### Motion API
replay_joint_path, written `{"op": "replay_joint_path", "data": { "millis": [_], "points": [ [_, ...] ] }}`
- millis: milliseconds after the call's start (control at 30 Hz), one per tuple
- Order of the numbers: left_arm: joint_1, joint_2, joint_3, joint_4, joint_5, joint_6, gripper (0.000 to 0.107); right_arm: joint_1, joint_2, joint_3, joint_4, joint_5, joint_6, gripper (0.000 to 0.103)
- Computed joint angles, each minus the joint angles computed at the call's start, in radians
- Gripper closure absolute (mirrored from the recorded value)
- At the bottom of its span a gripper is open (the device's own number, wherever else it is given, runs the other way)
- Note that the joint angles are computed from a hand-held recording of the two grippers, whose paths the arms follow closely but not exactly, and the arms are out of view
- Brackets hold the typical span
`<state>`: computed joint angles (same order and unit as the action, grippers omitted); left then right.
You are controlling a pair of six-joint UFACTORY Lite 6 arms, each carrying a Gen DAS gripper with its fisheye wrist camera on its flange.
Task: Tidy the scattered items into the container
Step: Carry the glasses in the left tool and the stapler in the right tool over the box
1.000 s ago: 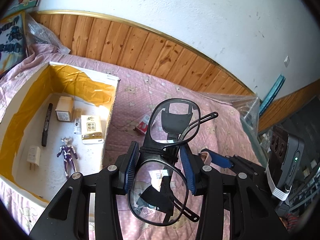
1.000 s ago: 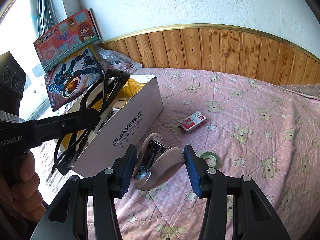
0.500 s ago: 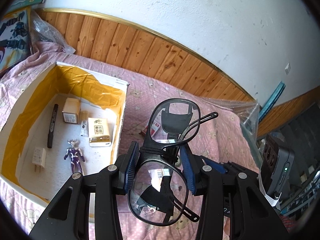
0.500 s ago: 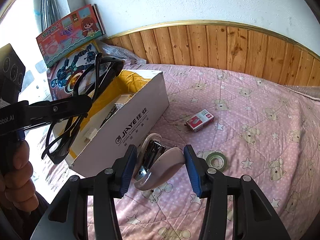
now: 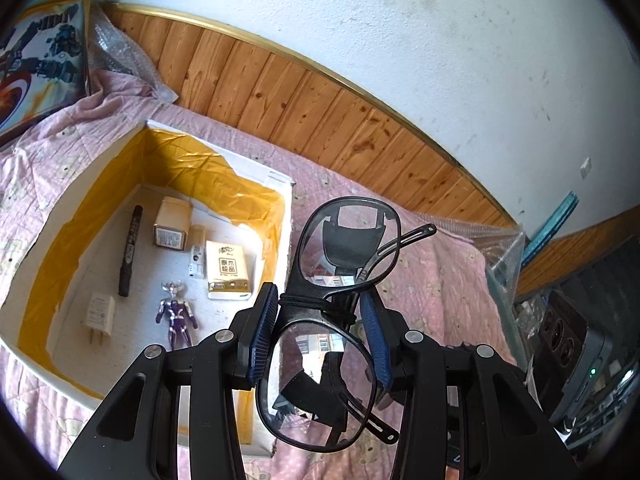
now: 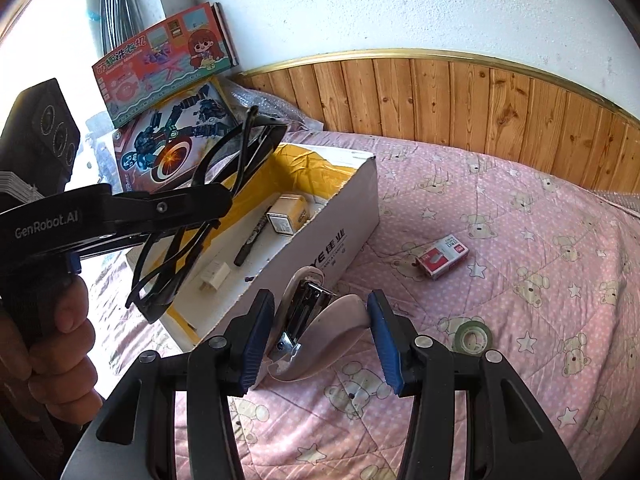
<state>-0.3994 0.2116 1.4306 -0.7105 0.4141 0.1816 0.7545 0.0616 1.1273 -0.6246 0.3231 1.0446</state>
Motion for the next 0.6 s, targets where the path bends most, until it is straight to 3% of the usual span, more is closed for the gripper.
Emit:
{"op": "replay_joint_path", "data": {
  "millis": [267, 600],
  "points": [
    [0.083, -0.003, 0.001, -0.082, 0.019, 0.023, 0.063, 0.043, 0.124, 0.181, 0.097, 0.017, -0.071, 0.053],
    [0.204, -0.022, -0.047, -0.191, 0.056, 0.091, 0.063, 0.108, 0.327, 0.524, 0.147, 0.144, -0.169, 0.053]
  ]
}}
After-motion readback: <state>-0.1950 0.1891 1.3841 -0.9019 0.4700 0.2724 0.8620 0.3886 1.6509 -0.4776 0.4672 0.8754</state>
